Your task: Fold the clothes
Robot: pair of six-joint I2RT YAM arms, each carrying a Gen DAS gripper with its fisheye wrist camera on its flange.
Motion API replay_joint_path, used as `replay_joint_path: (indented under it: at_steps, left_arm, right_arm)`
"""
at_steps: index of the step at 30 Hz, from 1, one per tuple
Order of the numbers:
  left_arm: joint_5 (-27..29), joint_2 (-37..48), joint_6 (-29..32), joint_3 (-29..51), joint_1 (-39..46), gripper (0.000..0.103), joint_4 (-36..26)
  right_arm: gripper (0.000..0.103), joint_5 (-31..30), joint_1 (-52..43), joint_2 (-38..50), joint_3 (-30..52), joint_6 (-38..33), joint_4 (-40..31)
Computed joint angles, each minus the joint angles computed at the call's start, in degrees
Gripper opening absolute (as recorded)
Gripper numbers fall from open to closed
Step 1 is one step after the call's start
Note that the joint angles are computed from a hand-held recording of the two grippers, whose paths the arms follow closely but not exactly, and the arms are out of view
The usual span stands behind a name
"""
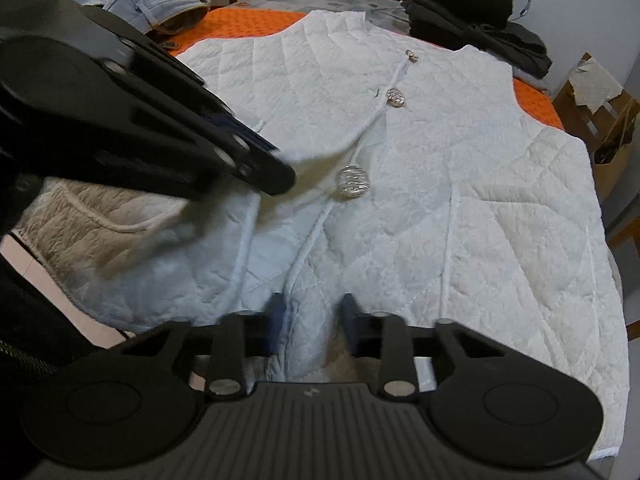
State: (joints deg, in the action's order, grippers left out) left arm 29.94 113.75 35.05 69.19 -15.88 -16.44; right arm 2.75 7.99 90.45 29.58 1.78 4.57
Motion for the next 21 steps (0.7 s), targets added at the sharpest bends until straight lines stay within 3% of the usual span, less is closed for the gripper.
replay_joint_path:
  at_steps: [1, 9, 13, 17, 21]
  left_arm:
    - [0.34, -0.13, -0.13, 0.13, 0.19, 0.008, -0.26]
    - [2.18, -0.78, 0.11, 0.91, 0.53, 0.009, -2.67]
    - [1.60, 2.28, 0.90, 4.42, -0.54, 0.019, -7.86]
    - [5.49, 3.39, 1.05, 5.42, 1.08, 0.030, -9.66]
    - [9.56, 1.33, -2.57, 3.95, 5.17, 0.039, -7.02]
  right_arm:
    - [0.010, 0.42, -0.03, -0.05, -0.01, 0.33, 0.09]
    - [0.009, -0.31, 2.04, -0.72, 1.91, 0.39, -1.99]
    - [0.028, -2.25, 1.77, 0.87, 2.99, 0.05, -2.94]
    - [0.030, -2.19, 1.37, -2.63, 2.34, -0.46, -6.03]
    - [0.030, -2.14, -0.52, -8.55, 1.76, 0.69, -10.58]
